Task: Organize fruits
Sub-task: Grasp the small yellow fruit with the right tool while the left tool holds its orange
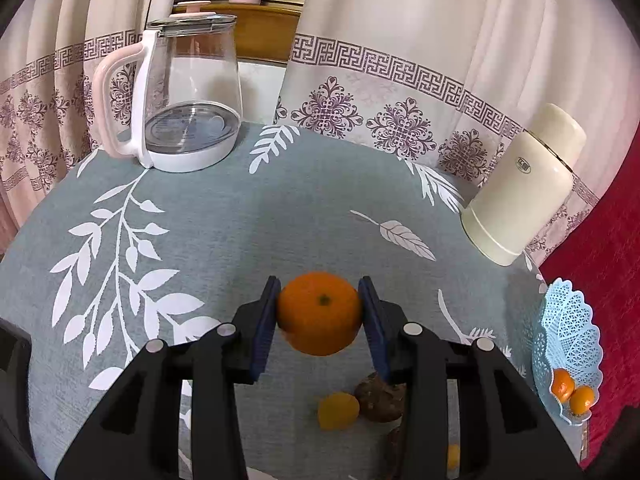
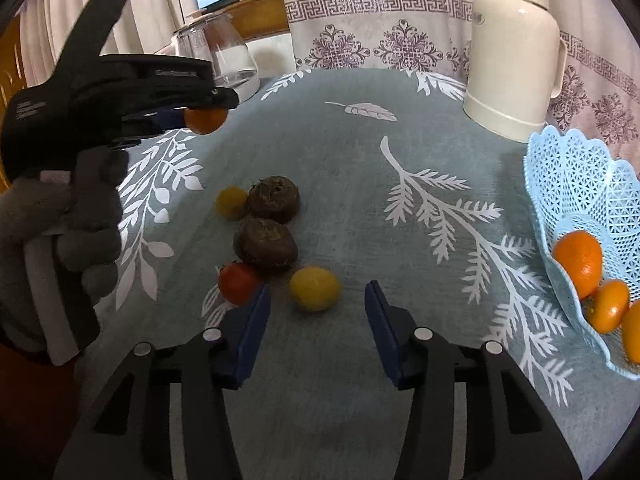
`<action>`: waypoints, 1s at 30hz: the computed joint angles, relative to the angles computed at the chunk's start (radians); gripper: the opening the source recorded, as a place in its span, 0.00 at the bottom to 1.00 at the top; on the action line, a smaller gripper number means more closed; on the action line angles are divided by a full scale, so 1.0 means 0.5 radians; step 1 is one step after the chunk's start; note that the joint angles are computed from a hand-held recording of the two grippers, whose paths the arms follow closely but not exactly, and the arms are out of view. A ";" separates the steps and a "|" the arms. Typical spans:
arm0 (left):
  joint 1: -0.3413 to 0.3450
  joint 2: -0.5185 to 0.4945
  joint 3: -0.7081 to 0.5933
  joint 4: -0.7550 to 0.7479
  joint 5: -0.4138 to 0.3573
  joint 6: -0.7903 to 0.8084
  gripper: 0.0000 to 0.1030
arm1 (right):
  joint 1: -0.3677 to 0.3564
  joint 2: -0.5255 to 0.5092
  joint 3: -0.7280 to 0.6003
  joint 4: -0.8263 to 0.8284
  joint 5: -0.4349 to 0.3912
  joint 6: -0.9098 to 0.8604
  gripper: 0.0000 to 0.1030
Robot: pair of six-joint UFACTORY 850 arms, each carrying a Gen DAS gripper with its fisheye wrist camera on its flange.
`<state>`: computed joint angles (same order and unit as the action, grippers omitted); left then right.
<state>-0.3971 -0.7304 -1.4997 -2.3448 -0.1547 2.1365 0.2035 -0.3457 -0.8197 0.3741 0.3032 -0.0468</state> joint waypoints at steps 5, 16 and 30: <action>0.004 -0.001 0.000 0.028 -0.004 -0.044 0.40 | -0.014 -0.052 -0.069 -0.031 -0.083 0.006 0.43; 0.003 -0.002 0.005 0.012 -0.016 -0.033 0.40 | -0.020 -0.074 -0.100 0.088 -0.124 -0.099 0.28; -0.011 0.021 0.048 -0.112 -0.100 0.092 0.40 | -0.037 0.171 0.147 0.216 0.120 0.008 0.28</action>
<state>-0.4026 -0.7200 -1.4754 -2.4007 -0.2047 2.1825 0.1849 -0.2603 -0.7462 0.4822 0.3632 -0.0428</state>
